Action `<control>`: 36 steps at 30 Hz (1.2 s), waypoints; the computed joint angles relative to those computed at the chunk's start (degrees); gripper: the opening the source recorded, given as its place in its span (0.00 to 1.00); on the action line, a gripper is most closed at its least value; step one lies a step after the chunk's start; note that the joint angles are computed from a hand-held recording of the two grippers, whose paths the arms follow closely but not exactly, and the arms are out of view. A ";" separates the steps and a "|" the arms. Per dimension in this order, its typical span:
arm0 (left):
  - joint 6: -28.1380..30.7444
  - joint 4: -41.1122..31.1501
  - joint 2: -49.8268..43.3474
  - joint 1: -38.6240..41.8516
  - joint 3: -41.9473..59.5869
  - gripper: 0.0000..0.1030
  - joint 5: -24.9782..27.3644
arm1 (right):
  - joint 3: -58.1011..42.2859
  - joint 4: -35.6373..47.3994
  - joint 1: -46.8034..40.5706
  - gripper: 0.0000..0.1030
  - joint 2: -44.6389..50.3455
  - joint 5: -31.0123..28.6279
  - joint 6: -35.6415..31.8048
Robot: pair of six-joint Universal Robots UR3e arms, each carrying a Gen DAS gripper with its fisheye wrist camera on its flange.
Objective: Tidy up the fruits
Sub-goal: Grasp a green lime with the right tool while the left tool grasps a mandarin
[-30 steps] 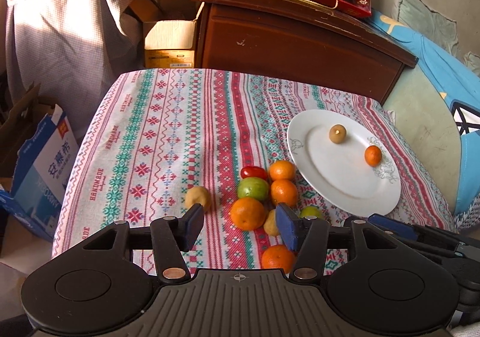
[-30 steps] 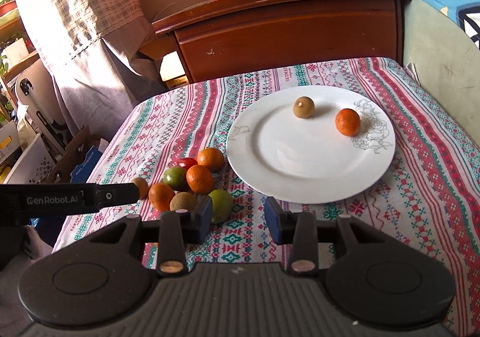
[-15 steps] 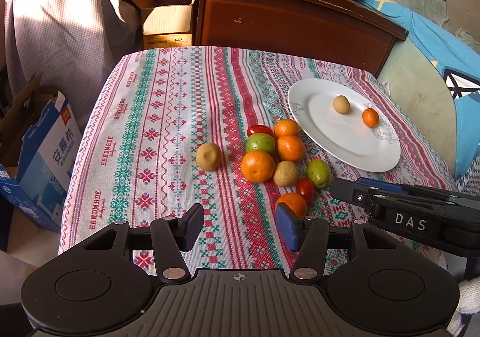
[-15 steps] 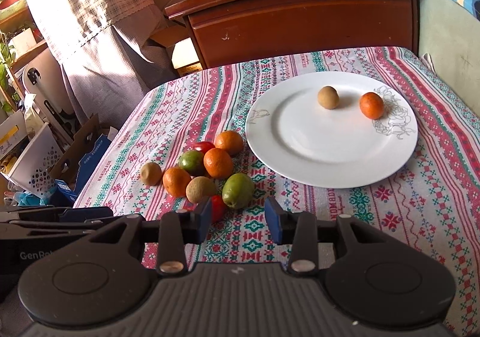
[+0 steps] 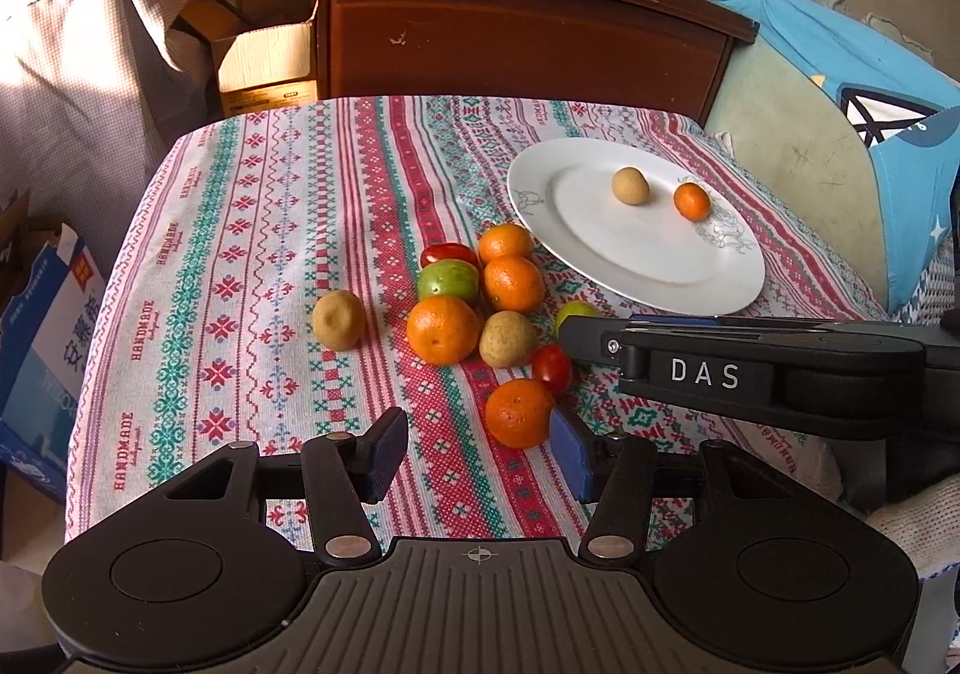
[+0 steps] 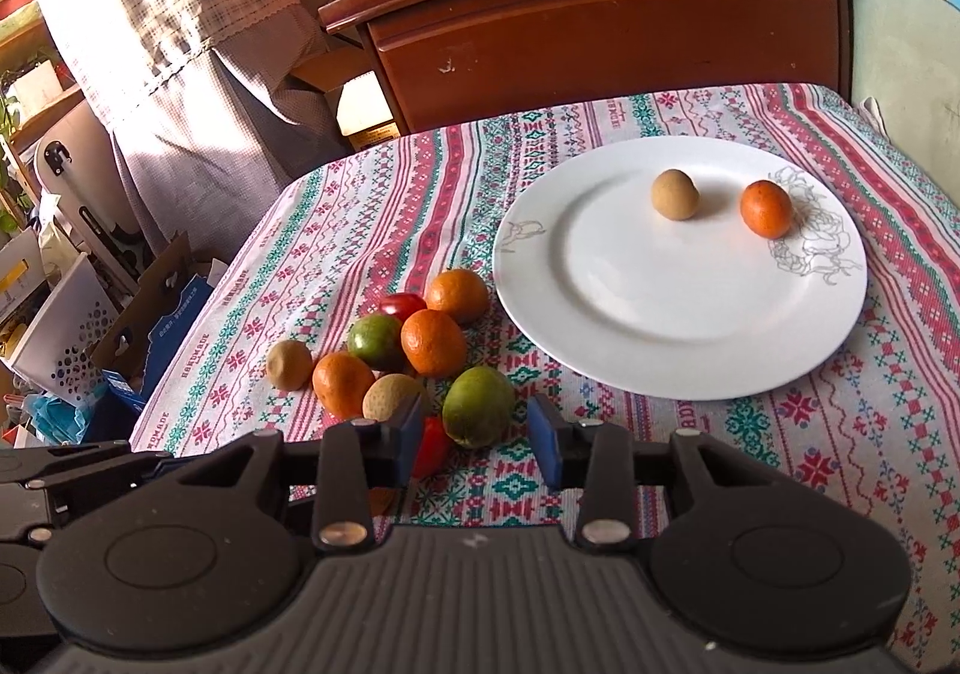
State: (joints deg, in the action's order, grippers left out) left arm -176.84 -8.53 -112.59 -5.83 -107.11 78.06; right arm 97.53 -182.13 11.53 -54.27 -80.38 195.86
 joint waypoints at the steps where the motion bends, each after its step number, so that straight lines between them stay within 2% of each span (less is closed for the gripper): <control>1: 0.20 0.22 -0.29 -0.06 0.11 0.49 -0.28 | -0.19 0.11 -0.03 0.36 0.19 0.04 0.04; 11: 1.81 3.73 -3.38 -1.11 0.96 0.41 -0.88 | -1.14 -0.27 -0.28 0.27 1.53 0.66 -0.09; 13: 2.04 3.80 -3.84 -1.09 1.18 0.36 -1.42 | -1.18 -0.22 -0.29 0.27 1.54 0.67 -0.14; 24: 2.54 3.94 -5.24 -1.66 1.94 0.25 -0.85 | -1.14 -0.31 -0.44 0.26 1.55 0.92 -0.14; 31: 1.28 5.42 -3.70 -1.40 0.62 0.25 -0.29 | -0.02 -1.34 -0.45 0.26 0.16 0.51 0.16; 36: -0.43 3.72 -1.51 -0.28 0.11 0.25 -0.45 | 1.44 -1.60 -0.63 0.26 -2.22 0.62 -0.08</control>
State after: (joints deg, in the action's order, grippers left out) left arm -177.27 -4.82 -114.10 -6.11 -107.00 77.60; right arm 98.97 -183.73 10.90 -56.49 -79.76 195.78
